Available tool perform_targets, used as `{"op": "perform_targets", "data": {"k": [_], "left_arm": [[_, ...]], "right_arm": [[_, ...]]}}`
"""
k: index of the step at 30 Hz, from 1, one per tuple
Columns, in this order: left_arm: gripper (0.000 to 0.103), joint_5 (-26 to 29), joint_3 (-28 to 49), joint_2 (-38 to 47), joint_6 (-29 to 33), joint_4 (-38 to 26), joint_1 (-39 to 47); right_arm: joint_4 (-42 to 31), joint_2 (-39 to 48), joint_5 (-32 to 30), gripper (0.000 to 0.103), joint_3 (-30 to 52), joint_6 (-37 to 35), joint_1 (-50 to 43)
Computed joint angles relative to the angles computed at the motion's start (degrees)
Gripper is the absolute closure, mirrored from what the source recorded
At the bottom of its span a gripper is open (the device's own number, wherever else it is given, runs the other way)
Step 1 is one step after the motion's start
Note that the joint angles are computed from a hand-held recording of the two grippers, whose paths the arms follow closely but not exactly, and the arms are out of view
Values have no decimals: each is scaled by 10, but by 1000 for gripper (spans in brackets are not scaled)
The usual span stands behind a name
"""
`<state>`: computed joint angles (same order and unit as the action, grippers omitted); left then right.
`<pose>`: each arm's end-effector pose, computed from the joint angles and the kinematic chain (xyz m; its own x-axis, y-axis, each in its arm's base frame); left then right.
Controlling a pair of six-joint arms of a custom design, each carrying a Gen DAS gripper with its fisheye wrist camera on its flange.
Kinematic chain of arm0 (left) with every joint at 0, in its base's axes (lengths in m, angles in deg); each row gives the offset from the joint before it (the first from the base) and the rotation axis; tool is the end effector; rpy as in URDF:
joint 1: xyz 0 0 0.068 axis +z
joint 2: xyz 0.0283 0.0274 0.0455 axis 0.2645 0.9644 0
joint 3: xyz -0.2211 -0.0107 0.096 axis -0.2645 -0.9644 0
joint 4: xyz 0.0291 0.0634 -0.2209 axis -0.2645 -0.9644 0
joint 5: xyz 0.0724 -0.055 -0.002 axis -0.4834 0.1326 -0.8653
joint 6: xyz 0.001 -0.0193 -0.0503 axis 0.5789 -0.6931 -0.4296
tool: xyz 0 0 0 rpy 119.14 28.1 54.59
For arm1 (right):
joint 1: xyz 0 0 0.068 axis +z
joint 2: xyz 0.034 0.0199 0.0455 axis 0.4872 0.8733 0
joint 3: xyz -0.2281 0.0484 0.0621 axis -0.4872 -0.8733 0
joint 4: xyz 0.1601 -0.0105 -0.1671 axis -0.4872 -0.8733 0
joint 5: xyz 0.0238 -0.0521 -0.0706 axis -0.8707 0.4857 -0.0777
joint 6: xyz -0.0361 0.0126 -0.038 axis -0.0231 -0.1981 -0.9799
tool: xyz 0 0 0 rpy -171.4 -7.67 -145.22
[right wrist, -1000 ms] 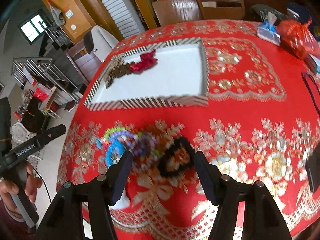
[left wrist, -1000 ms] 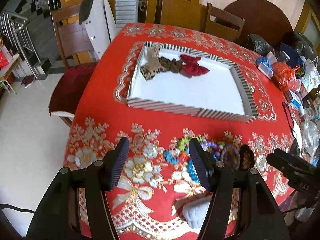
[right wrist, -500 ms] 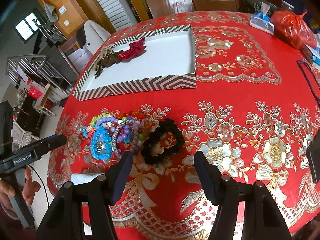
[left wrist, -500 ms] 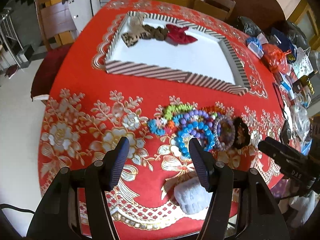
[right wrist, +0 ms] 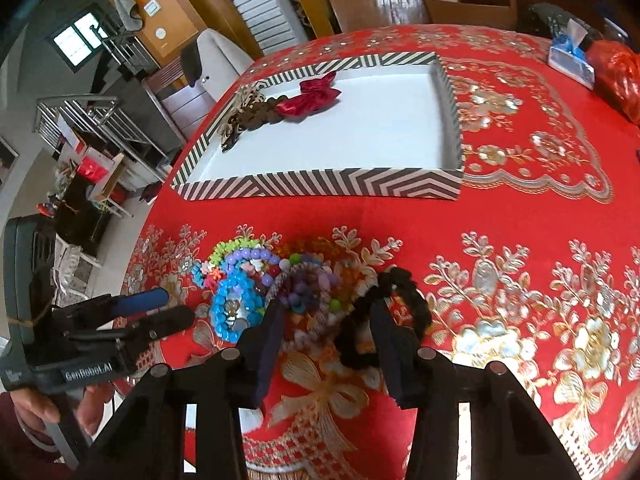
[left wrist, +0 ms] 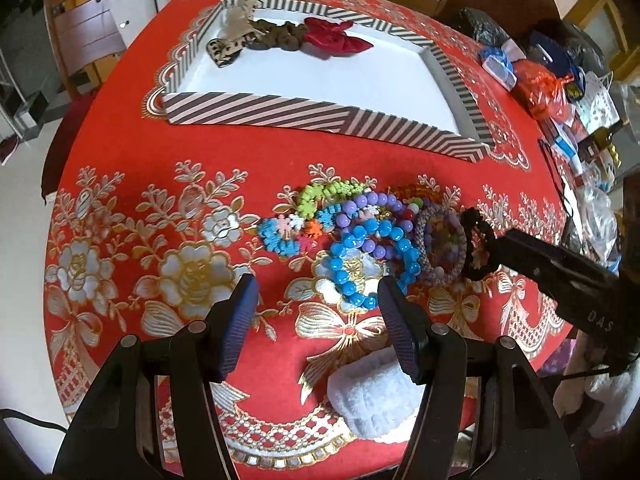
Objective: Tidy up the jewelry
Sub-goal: 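Move both tools back to the jewelry pile, then grasp the blue bead bracelet with the left tool while the right tool grasps the black scrunchie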
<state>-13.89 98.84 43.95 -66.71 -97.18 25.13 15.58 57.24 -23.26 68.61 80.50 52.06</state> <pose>0.1547 0.0161 0.1079 -0.9399 -0.0194 -0.3408 0.0644 0.9704 -0.2329 0.1659 0.0785 0.1065 -0.8875 -0.0906 -0.4518 -0.2560 0.9123 0.3198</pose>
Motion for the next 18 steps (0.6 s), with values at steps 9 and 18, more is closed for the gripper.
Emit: {"op": "perform_targets", "data": {"k": [9,18], "left_arm": [[41,-11,7,37,-25,38,-42],[41,-27,15,85,-46,72,-74]], "right_arm": [[-57,-23,14,61,-4,-68,-67],[22,62,12,74,-19,-87,-94]]}}
